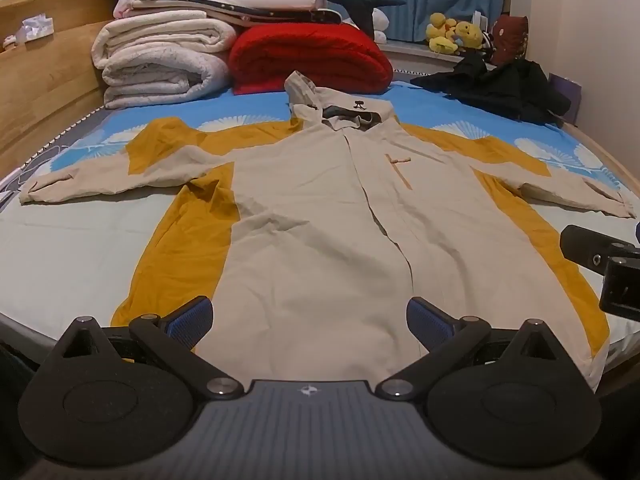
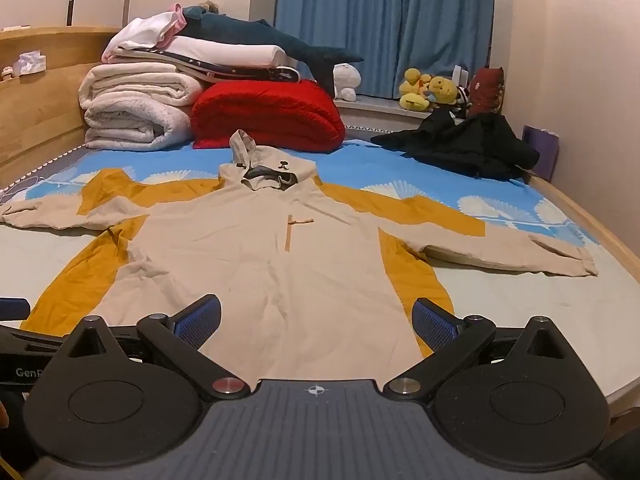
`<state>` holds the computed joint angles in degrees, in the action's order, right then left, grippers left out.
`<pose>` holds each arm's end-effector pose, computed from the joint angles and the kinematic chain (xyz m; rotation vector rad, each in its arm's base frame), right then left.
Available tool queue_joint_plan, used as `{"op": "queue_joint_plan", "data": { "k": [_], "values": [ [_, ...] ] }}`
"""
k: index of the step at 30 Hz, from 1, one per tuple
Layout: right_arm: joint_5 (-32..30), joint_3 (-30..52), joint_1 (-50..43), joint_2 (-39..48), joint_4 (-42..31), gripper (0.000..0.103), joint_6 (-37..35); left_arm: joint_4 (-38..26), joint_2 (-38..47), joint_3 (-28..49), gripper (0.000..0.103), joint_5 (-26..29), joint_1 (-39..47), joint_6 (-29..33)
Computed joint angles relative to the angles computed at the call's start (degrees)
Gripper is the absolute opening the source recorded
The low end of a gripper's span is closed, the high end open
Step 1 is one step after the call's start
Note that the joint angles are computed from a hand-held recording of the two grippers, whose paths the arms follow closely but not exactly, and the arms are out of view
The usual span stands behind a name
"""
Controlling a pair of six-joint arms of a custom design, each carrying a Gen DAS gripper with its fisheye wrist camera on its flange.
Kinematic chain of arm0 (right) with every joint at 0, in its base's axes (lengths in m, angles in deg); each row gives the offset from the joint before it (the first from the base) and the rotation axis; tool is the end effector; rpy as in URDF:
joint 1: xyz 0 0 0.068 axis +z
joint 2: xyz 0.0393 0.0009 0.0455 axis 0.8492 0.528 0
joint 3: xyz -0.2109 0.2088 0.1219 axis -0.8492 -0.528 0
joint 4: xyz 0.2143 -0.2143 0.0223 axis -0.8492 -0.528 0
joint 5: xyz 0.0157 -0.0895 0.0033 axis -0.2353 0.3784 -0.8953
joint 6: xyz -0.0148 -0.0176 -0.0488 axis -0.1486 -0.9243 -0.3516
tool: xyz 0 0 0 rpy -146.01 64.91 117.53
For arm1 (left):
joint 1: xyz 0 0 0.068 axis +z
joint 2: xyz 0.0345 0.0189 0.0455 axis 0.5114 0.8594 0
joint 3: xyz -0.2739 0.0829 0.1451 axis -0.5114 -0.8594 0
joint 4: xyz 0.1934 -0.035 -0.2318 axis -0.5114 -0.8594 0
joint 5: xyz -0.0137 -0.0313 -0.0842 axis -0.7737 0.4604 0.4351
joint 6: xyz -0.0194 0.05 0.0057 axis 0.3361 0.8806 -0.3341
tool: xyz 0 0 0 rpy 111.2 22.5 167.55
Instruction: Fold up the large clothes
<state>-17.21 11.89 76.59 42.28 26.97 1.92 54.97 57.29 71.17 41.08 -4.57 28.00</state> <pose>0.2386 0.0663 0.2144 -0.0386 2.0579 -0.1331 0.2528 -0.1593 0.1675 0.0199 2.2789 0.0379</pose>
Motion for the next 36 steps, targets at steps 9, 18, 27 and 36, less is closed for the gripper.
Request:
{"op": "queue_joint_plan", "data": {
  "k": [9,18,27,36],
  "values": [
    [0.0,0.0,0.0,-0.1,-0.1,0.101,-0.1,-0.7,-0.1,0.5,0.103,0.0,0.1,-0.4],
    [0.8,0.1,0.3,-0.1,-0.1,0.101,0.2,0.1,-0.7,-0.4,0.103,-0.1,0.5,-0.1],
    [1.3,0.5,0.1,0.5,-0.8,0.101,0.5,3.0,-1.5,-1.5,0.103,-0.8,-0.7,-0.2],
    [1.4,0.4,0.2,0.8,-0.2,0.101,0.5,6.1,-1.5,-2.4,0.103,-1.2,-1.6,0.2]
  ]
}}
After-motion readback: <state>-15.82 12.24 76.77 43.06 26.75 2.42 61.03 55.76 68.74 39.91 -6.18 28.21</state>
